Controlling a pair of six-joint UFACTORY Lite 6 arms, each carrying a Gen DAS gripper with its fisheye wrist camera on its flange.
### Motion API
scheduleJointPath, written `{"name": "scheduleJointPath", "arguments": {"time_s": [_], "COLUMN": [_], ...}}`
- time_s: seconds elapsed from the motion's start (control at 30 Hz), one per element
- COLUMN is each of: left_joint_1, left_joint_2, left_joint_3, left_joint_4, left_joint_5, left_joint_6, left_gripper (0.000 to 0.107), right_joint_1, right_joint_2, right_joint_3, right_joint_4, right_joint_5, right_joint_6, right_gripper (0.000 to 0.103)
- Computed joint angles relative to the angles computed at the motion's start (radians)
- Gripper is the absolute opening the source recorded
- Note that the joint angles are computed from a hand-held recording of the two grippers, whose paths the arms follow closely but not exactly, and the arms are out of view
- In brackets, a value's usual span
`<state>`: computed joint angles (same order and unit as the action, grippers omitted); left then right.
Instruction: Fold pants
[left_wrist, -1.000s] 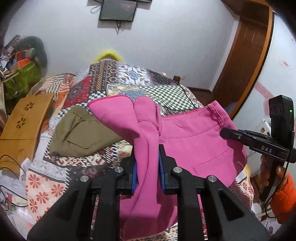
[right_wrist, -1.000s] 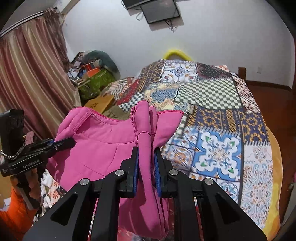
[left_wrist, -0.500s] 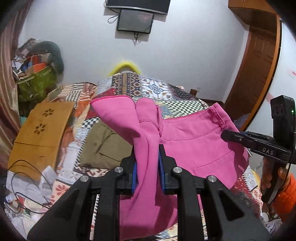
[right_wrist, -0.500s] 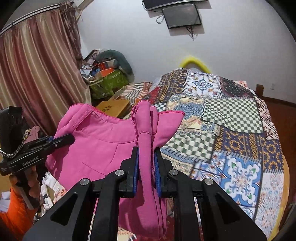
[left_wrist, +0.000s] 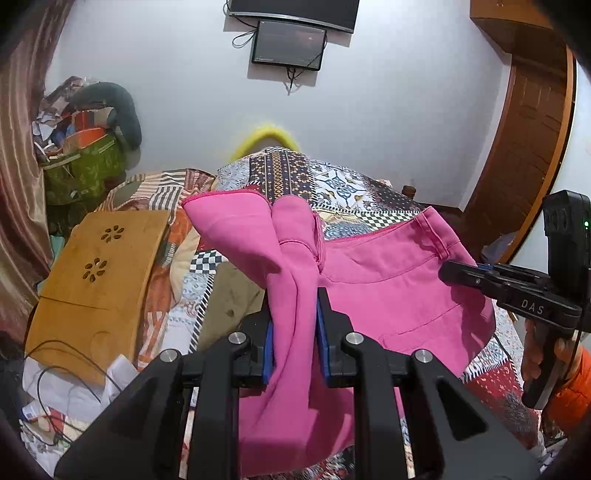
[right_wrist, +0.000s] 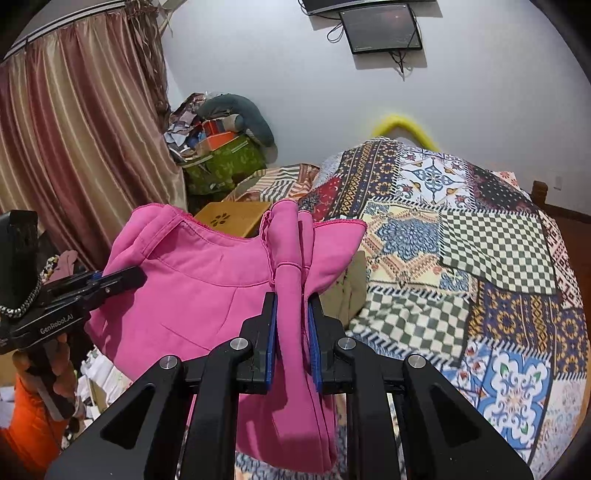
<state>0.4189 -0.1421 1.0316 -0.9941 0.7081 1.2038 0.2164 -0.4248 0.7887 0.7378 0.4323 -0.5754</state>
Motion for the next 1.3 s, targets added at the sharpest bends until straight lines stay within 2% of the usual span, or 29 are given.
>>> {"name": "scheduleJointPath", "arguments": {"time_s": [0.53, 0.87, 1.07, 1.17, 1.3], "left_joint_1": [-0.047, -0.102, -0.112, -0.098, -0.094], "left_joint_2": [0.504, 0.843, 1.007, 1.045, 1.107], "left_joint_3": [0.414, 0.661, 0.79, 0.818, 0.908], "left_joint_4": [-0.022, 0.082, 0.188, 0.177, 0.249], "left_joint_5": [-0.047, -0.11, -0.114, -0.096, -0.055], "left_joint_6": [0.027, -0.015, -0.083, -0.085, -0.171], "left_gripper": [0.019, 0.019, 0.019, 0.024, 0.038], "right_joint_1": [0.017, 0.006, 0.012, 0.006, 0.009], "right_joint_2": [0.456, 0.716, 0.827, 0.846, 0.863], "right_joint_3": [0.274, 0.41, 0.456, 0.459, 0.47], "right_joint_4": [0.221, 0.322, 0.234, 0.202, 0.103], "right_joint_5": [-0.127, -0.138, -0.135, -0.132, -0.12], "right_joint_6": [-0.254, -0.368, -0.275, -0.242, -0.16], "right_gripper": [0.013, 0.013, 0.014, 0.016, 0.021]}}
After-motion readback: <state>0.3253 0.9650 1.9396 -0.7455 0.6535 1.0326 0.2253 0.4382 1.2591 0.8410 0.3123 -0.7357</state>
